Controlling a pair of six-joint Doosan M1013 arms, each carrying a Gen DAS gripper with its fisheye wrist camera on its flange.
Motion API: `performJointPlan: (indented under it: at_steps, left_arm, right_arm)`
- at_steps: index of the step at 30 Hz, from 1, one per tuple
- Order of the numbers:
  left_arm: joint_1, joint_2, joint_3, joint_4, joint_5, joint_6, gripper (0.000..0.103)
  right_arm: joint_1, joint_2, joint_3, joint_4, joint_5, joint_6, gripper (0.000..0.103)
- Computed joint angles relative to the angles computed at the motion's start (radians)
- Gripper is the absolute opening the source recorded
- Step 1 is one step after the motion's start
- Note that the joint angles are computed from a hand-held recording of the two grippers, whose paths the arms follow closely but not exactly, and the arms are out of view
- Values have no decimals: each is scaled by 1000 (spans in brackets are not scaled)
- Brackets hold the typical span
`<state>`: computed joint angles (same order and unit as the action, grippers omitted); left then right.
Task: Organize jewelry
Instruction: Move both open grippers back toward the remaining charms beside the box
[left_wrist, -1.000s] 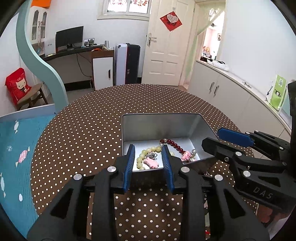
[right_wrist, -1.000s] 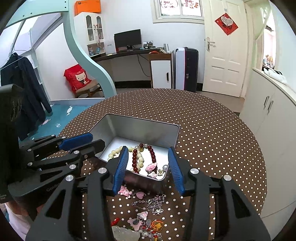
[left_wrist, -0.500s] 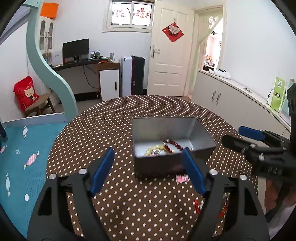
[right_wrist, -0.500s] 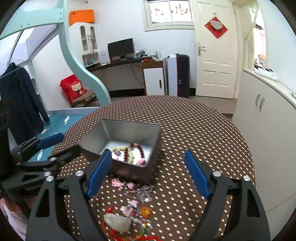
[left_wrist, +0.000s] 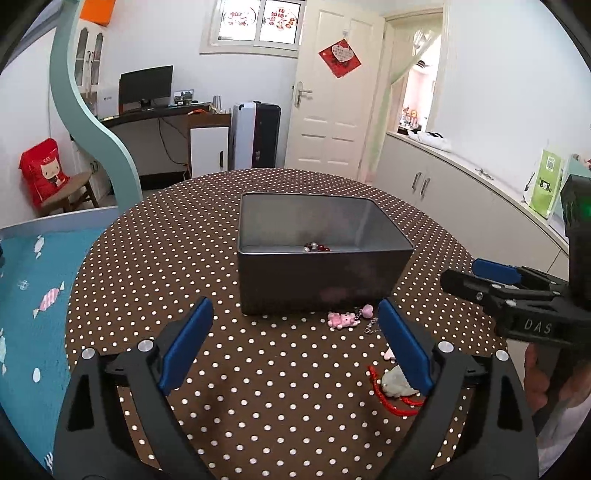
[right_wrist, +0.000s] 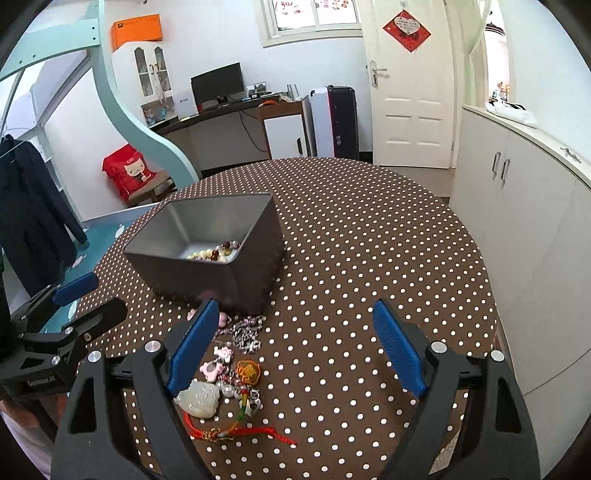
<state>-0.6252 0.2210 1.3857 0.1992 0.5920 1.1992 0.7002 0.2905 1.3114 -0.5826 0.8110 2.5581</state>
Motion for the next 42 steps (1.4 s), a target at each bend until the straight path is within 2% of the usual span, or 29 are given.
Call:
performJointPlan:
  at_steps: [5, 10, 13, 15, 17, 21, 25, 27, 30, 31, 32, 42]
  left_arm:
    - [-26, 13, -6, 85, 1, -22, 91]
    - [-32, 46, -43, 51, 53, 24, 90]
    - [-25, 65, -64, -26, 75, 89, 74]
    - [-26, 81, -84, -47, 110, 108, 68]
    - [-23, 101, -113, -92, 157, 148, 53]
    - [-27, 120, -142, -85, 182, 141, 51]
    - [-34, 156, -199, -67, 257, 133, 51]
    - [-38, 173, -221, -59, 298, 134, 43]
    - [-35, 180, -228, -65, 308, 129, 39]
    - [-34, 183, -234, -72, 315, 132, 30]
    - [-35, 184, -235, -59, 320, 125, 26]
    - [-26, 154, -190, -104, 287, 133, 26]
  right_arm:
    - [1, -2, 15, 10, -11, -6, 82]
    - [-2, -3, 27, 35, -13, -18, 82]
    - [-4, -3, 30, 45, -18, -23, 82]
    - [-8, -9, 42, 57, -34, -27, 82]
    - [-14, -13, 48, 63, -40, -31, 82]
    - [-28, -22, 63, 79, -50, -26, 82]
    - [-38, -31, 75, 95, -58, -28, 82]
    - [-41, -36, 80, 96, -62, -26, 82]
    - [-44, -43, 87, 96, -67, -23, 82]
    - [-45, -44, 89, 95, -67, -23, 82]
    - [-46, -44, 89, 96, -67, -23, 82]
    - [-34, -52, 87, 81, -77, -29, 82]
